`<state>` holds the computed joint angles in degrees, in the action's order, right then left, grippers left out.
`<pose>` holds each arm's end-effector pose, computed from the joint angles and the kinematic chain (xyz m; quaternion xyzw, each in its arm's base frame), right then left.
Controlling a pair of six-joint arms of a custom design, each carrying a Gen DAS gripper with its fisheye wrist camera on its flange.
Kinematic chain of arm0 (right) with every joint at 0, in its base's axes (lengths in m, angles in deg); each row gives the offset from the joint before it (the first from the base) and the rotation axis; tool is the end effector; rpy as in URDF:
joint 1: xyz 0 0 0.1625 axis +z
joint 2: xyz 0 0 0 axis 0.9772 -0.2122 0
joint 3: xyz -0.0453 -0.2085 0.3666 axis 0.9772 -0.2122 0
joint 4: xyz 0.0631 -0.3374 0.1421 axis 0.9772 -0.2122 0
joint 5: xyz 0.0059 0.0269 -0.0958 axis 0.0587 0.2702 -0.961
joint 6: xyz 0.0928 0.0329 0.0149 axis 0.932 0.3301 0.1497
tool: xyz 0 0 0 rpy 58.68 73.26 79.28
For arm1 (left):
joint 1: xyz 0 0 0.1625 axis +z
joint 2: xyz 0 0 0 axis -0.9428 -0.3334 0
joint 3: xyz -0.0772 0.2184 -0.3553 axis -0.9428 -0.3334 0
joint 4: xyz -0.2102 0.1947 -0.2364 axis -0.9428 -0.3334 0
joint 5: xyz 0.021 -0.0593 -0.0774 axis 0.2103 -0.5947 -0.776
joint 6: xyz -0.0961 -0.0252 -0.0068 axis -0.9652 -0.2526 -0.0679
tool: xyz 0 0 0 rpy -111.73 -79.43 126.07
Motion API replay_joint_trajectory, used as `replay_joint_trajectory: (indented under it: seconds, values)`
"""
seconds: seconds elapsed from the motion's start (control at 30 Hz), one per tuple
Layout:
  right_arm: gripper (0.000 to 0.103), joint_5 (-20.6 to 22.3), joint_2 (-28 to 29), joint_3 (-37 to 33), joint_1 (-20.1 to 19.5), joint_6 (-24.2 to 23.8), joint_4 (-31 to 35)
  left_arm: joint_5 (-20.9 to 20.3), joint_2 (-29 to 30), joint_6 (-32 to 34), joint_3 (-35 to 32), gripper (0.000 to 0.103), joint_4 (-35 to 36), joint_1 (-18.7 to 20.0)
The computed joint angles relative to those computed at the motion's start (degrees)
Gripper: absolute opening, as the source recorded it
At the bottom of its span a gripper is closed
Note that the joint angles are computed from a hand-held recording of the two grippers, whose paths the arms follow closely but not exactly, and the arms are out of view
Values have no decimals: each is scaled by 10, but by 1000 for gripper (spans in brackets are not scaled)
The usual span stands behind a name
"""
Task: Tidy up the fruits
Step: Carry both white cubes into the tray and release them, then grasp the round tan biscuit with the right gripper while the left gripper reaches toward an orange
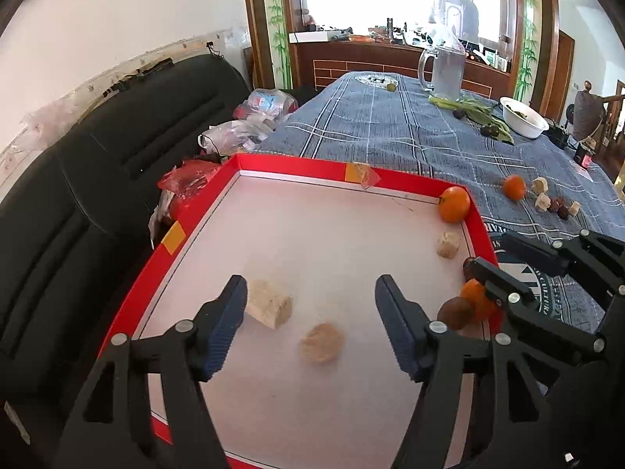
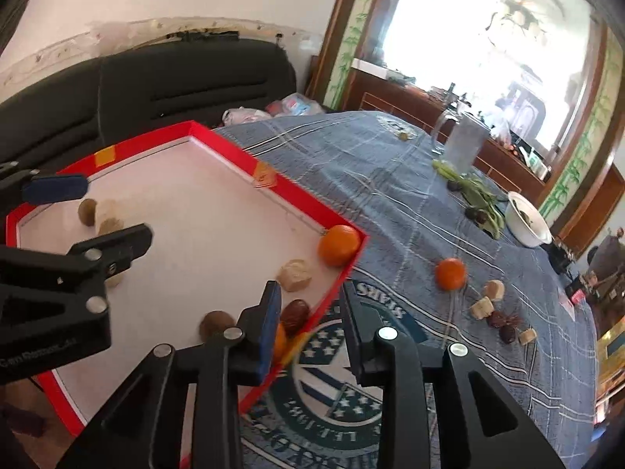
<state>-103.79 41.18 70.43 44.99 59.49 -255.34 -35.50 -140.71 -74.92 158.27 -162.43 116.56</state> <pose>0.3424 -0.4198 -0.0417 0.3414 -0.8096 0.3064 0.3662 -0.0676 -0.3870 0.2624 0.1539 0.8437 -0.3461 0.3803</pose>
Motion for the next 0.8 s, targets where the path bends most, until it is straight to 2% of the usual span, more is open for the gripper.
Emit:
replay_joint_trajectory:
  seconds: [0.07,0.13,0.33,0.43,0.6,0.8]
  values:
    - [31,-1,-7,6,-7,5,-7,2,1,-3,-1,79,3,-2]
    - [31,-3,-17,15,-16,11,-7,4,3,-8,-2,81,10,-5]
    - [31,6,-71,58,-59,65,10,2,17,-17,-6,81,26,-16]
    - [31,3,-99,81,-83,73,6,-2,30,-18,-12,81,33,-28]
    - [31,14,-156,121,-131,109,20,-8,72,17,-22,81,1,-54]
    - [31,69,-214,139,-181,147,68,-32,148,83,-61,82,-57,-63]
